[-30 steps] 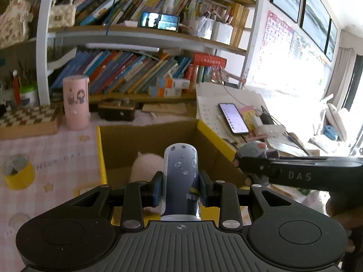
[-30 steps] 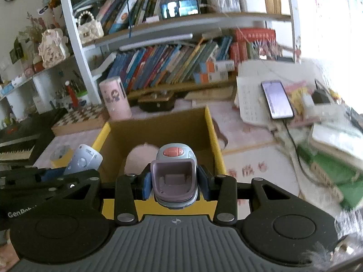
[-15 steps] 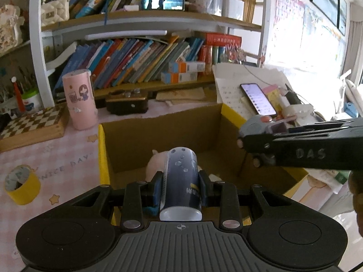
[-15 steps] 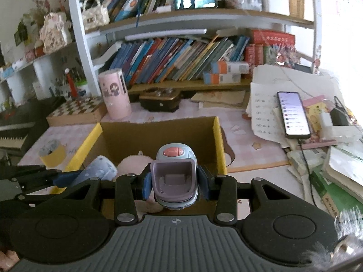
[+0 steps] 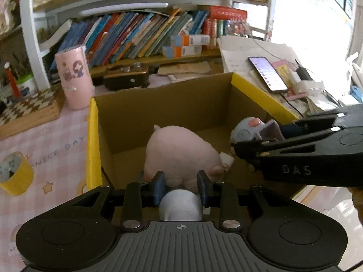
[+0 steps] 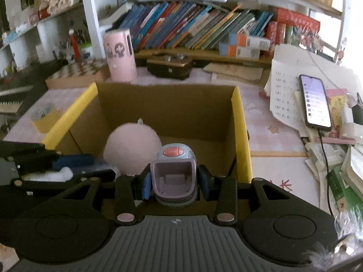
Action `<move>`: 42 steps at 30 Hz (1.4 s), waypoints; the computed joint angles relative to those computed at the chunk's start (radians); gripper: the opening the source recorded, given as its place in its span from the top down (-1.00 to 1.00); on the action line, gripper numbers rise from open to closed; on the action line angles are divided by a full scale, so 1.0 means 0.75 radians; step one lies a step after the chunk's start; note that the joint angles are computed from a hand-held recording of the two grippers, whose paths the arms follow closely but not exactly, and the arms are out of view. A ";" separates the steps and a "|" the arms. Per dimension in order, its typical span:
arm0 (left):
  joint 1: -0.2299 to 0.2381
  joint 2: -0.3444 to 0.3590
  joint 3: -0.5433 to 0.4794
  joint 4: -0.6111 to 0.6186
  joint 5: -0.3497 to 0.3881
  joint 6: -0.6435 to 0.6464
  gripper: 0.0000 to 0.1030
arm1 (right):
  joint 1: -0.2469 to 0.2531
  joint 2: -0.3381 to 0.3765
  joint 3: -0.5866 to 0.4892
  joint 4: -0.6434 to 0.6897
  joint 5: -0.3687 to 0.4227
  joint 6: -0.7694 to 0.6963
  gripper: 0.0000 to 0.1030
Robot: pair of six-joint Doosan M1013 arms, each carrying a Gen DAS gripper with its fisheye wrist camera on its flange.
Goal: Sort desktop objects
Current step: 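Lower the glue bottle into the box and open the left tool while the right tool releases the toy, then withdraw both open tools from the yellow box back over the table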
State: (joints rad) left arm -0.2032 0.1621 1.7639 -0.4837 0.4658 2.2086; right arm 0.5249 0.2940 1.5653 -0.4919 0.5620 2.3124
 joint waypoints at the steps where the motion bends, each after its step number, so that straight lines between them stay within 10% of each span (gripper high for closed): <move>1: 0.000 0.001 -0.002 0.001 0.005 -0.002 0.52 | 0.000 0.004 -0.005 0.004 0.008 -0.030 0.26; 10: -0.002 -0.022 0.039 -0.142 -0.080 0.169 0.51 | -0.005 0.016 -0.019 0.029 0.017 -0.133 0.26; 24: -0.011 -0.092 0.109 -0.080 -0.248 0.103 -0.07 | 0.012 0.036 -0.041 0.064 0.081 -0.300 0.26; 42: 0.010 -0.182 0.182 -0.373 -0.323 0.312 -0.51 | 0.062 -0.078 0.085 -0.377 -0.039 0.279 -0.19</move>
State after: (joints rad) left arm -0.1958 0.0258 1.9004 -0.7631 0.2234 2.4425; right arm 0.5718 0.2353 1.6292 -0.7747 0.5329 2.5217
